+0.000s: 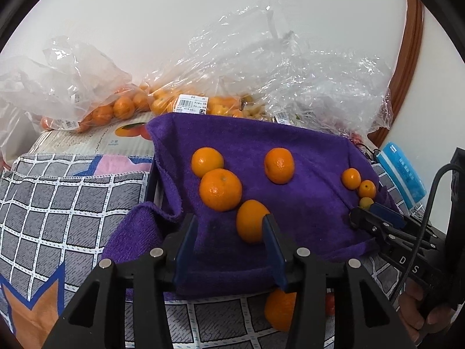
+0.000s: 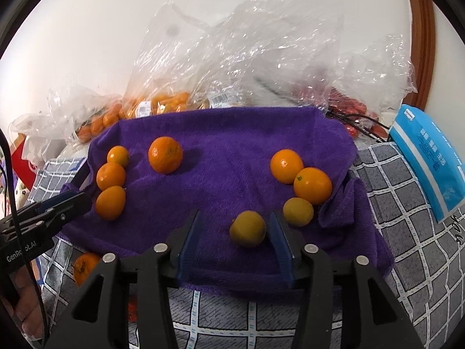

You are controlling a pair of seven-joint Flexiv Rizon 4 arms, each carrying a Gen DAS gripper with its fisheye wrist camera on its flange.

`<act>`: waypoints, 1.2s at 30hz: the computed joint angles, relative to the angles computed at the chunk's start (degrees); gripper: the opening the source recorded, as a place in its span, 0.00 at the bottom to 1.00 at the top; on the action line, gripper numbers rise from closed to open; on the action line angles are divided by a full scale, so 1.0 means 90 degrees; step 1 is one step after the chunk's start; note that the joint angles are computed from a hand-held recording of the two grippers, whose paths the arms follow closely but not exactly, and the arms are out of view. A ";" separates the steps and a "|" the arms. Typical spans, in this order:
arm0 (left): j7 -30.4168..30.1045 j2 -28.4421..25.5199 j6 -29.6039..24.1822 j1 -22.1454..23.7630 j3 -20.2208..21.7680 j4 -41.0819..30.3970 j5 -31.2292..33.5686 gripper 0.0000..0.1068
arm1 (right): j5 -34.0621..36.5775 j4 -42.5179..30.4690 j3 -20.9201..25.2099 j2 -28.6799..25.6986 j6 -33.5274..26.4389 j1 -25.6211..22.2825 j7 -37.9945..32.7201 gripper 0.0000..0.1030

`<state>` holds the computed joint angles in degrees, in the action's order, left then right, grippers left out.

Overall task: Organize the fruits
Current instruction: 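Lower both held fruits over the purple towel, then grasp the small red fruit with the right tool while the left tool grasps a large orange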

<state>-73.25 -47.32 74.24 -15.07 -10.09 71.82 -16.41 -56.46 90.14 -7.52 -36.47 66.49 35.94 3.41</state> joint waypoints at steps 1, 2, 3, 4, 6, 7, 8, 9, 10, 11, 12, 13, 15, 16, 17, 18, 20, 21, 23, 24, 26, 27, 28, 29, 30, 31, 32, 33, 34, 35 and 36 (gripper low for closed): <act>-0.0052 -0.0002 -0.0014 -0.0036 0.0065 -0.0024 0.0021 0.41 | -0.0059 0.0037 -0.0048 0.0034 -0.0038 0.0040 0.0088 0.50; -0.0111 0.0006 -0.0029 -0.0066 0.0133 -0.0037 0.0047 0.41 | -0.0163 0.0079 -0.0109 0.0070 -0.0067 0.0081 0.0211 0.50; -0.0126 0.0013 -0.0023 -0.0057 0.0130 -0.0036 0.0054 0.41 | -0.0255 0.0105 -0.0137 0.0096 -0.0084 0.0093 0.0304 0.51; -0.0139 0.0024 -0.0007 -0.0047 0.0120 -0.0026 0.0055 0.42 | -0.0344 0.0121 -0.0153 0.0121 -0.0112 0.0098 0.0389 0.51; -0.0167 0.0067 0.0021 -0.0021 0.0098 0.0013 0.0047 0.42 | -0.0376 0.0108 -0.0081 0.0144 -0.0243 0.0066 0.0428 0.51; -0.0164 0.0097 0.0052 0.0007 0.0062 0.0052 0.0032 0.42 | -0.0337 0.0090 -0.0018 0.0158 -0.0346 0.0051 0.0406 0.51; -0.0170 0.0131 0.0086 0.0025 0.0040 0.0095 0.0018 0.42 | -0.0304 0.0081 0.0037 0.0181 -0.0438 0.0046 0.0396 0.51; -0.0182 0.0175 0.0133 0.0046 0.0018 0.0151 -0.0001 0.42 | -0.0303 0.0084 0.0078 0.0204 -0.0484 0.0040 0.0395 0.51; -0.0196 0.0204 0.0158 0.0055 0.0010 0.0182 -0.0013 0.42 | -0.0301 0.0090 0.0126 0.0235 -0.0531 0.0042 0.0374 0.51; -0.0214 0.0234 0.0167 0.0059 0.0014 0.0208 -0.0020 0.42 | -0.0314 0.0096 0.0169 0.0267 -0.0585 0.0057 0.0339 0.51; -0.0267 0.0290 0.0158 0.0042 0.0059 0.0249 -0.0016 0.42 | -0.0316 0.0080 0.0207 0.0279 -0.0663 0.0073 0.0298 0.51; -0.0280 0.0320 0.0151 0.0042 0.0066 0.0272 -0.0009 0.42 | -0.0272 0.0060 0.0271 0.0299 -0.0822 0.0105 0.0201 0.51; -0.0295 0.0412 0.0092 0.0007 0.0151 0.0324 0.0061 0.42 | -0.0167 0.0041 0.0410 0.0331 -0.1012 0.0139 0.0021 0.51; -0.0385 0.0458 -0.0010 -0.0087 0.0330 0.0305 0.0162 0.42 | -0.0128 0.0050 0.0467 0.0346 -0.1046 0.0154 -0.0032 0.51; -0.0385 0.0513 -0.0001 -0.0094 0.0362 0.0356 0.0225 0.42 | -0.0073 0.0057 0.0521 0.0359 -0.1085 0.0172 -0.0075 0.51; -0.0374 0.0578 0.0036 -0.0083 0.0368 0.0436 0.0272 0.42 | -0.0011 0.0066 0.0571 0.0373 -0.1124 0.0196 -0.0097 0.51; -0.0317 0.0720 0.0106 -0.0009 0.0314 0.0631 0.0306 0.42 | -0.0005 0.0154 0.0611 0.0417 -0.1010 0.0249 0.0041 0.51; -0.0287 0.0786 0.0117 0.0042 0.0271 0.0726 0.0290 0.42 | 0.0009 0.0187 0.0628 0.0424 -0.0940 0.0267 0.0121 0.51; -0.0183 0.0905 0.0144 0.0178 0.0128 0.0920 0.0207 0.44 | 0.0068 0.0234 0.0673 0.0429 -0.0812 0.0297 0.0223 0.51; -0.0120 0.0973 0.0176 0.0254 0.0058 0.1044 0.0156 0.45 | 0.0120 0.0232 0.0704 0.0413 -0.0773 0.0315 0.0220 0.51; -0.0039 0.1081 0.0247 0.0334 0.0025 0.1261 0.0106 0.46 | 0.0264 0.0154 0.0758 0.0350 -0.0856 0.0385 0.0103 0.51; -0.0034 0.1113 0.0261 0.0338 0.0045 0.1327 0.0095 0.47 | 0.0326 0.0110 0.0773 0.0314 -0.0894 0.0420 0.0041 0.51; -0.0031 0.1137 0.0260 0.0349 0.0057 0.1387 0.0078 0.47 | 0.0388 0.0062 0.0789 0.0269 -0.0907 0.0452 -0.0020 0.51; -0.0011 0.1156 0.0252 0.0383 0.0042 0.1450 0.0046 0.47 | 0.0438 0.0028 0.0787 0.0232 -0.0903 0.0477 -0.0063 0.51; 0.0014 0.1173 0.0228 0.0427 0.0017 0.1521 0.0006 0.47 | 0.0483 -0.0009 0.0779 0.0195 -0.0906 0.0507 -0.0094 0.51; 0.0034 0.1179 0.0206 0.0450 0.0006 0.1557 -0.0022 0.47 | 0.0516 -0.0035 0.0762 0.0160 -0.0891 0.0536 -0.0104 0.51; 0.0042 0.1188 0.0169 0.0468 0.0016 0.1608 -0.0043 0.47 | 0.0555 -0.0062 0.0751 0.0129 -0.0886 0.0561 -0.0124 0.51; 0.0033 0.1190 0.0148 0.0458 0.0048 0.1632 -0.0042 0.47 | 0.0602 -0.0092 0.0744 0.0095 -0.0892 0.0581 -0.0155 0.51; 0.0024 0.1196 0.0109 0.0443 0.0096 0.1652 -0.0023 0.47 | 0.0660 -0.0130 0.0743 0.0061 -0.0921 0.0599 -0.0201 0.51; 0.0036 0.1206 0.0081 0.0436 0.0132 0.1672 0.0004 0.47 | 0.0720 -0.0169 0.0747 0.0029 -0.0953 0.0616 -0.0257 0.51; 0.0043 0.1217 0.0081 0.0431 0.0174 0.1699 0.0036 0.47 | 0.0770 -0.0195 0.0744 0.0008 -0.0980 0.0632 -0.0303 0.51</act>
